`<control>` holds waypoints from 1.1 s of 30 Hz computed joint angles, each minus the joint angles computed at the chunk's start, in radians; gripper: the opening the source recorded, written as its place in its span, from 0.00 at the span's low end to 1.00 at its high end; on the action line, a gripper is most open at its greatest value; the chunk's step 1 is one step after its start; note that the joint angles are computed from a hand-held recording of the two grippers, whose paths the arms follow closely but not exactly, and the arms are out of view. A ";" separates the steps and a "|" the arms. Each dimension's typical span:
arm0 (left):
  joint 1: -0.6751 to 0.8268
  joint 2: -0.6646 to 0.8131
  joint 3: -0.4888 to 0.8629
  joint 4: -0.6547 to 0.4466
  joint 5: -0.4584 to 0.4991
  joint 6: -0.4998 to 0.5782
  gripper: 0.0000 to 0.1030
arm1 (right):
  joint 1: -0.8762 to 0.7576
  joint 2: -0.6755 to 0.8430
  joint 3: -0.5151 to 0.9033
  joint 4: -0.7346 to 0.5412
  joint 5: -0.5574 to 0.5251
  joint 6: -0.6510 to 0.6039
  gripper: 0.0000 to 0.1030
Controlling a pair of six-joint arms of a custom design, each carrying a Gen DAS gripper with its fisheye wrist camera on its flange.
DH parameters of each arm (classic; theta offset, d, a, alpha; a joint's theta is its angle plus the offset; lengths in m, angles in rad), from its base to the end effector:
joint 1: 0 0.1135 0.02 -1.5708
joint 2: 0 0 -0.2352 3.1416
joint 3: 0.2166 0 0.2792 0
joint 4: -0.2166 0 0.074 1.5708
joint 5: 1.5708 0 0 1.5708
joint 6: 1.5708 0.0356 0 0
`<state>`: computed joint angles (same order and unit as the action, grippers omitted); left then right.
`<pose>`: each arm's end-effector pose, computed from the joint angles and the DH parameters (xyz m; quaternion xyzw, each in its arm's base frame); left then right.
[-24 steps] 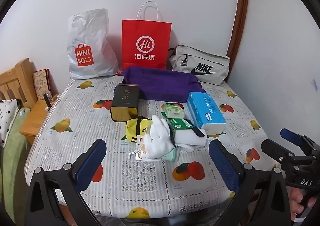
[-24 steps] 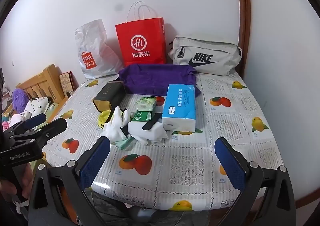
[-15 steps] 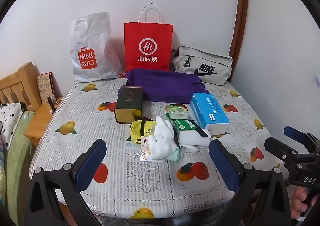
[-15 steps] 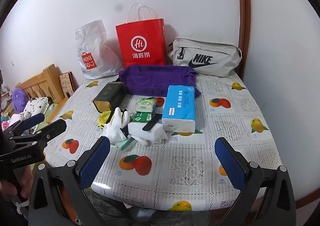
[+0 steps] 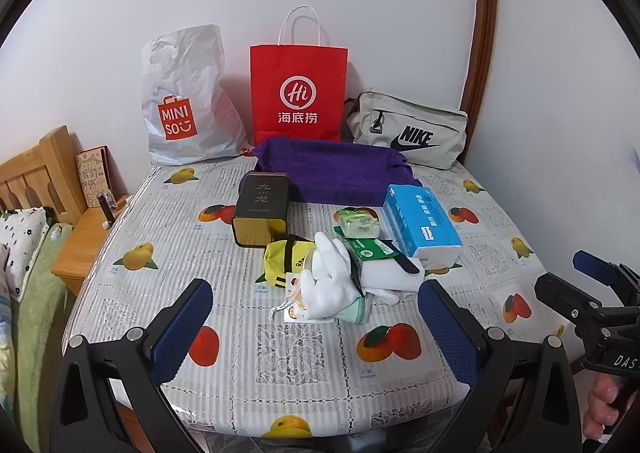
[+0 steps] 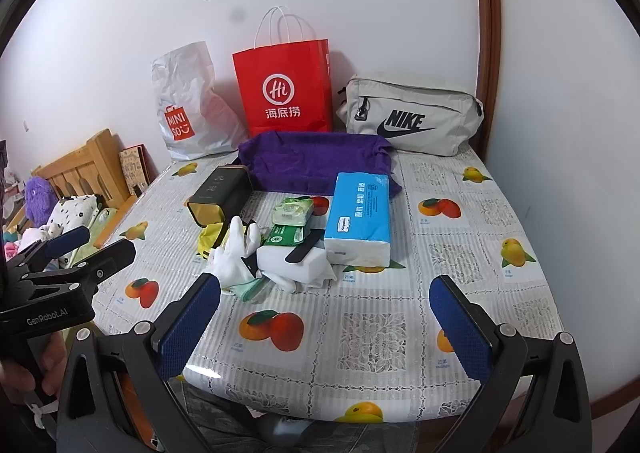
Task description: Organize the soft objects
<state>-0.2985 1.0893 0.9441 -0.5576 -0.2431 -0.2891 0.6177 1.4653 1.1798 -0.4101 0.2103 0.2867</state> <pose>0.2629 -0.0719 0.2717 -0.0467 0.9008 -0.0156 0.4314 0.2956 0.2009 0.2584 -0.1045 0.8958 0.0986 0.4206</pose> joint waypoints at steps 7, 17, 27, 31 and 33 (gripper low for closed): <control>0.006 0.000 0.002 0.000 0.006 0.007 1.00 | -0.001 -0.004 -0.005 0.008 -0.003 0.000 1.00; -0.001 0.006 0.007 -0.003 -0.001 0.001 1.00 | -0.001 -0.008 -0.006 0.007 -0.002 0.000 1.00; 0.009 0.000 -0.001 0.010 0.014 0.014 1.00 | -0.001 -0.012 -0.010 0.009 -0.004 -0.002 1.00; 0.013 0.001 -0.002 0.009 0.017 0.018 1.00 | -0.002 -0.017 -0.013 0.009 -0.006 -0.003 1.00; 0.010 -0.001 -0.006 0.012 0.014 0.017 1.00 | -0.003 -0.017 -0.012 0.007 -0.005 -0.004 1.00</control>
<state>-0.2883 1.0878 0.9385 -0.5460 -0.2293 -0.2718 0.6148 1.4480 1.1680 -0.4027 0.2054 0.2828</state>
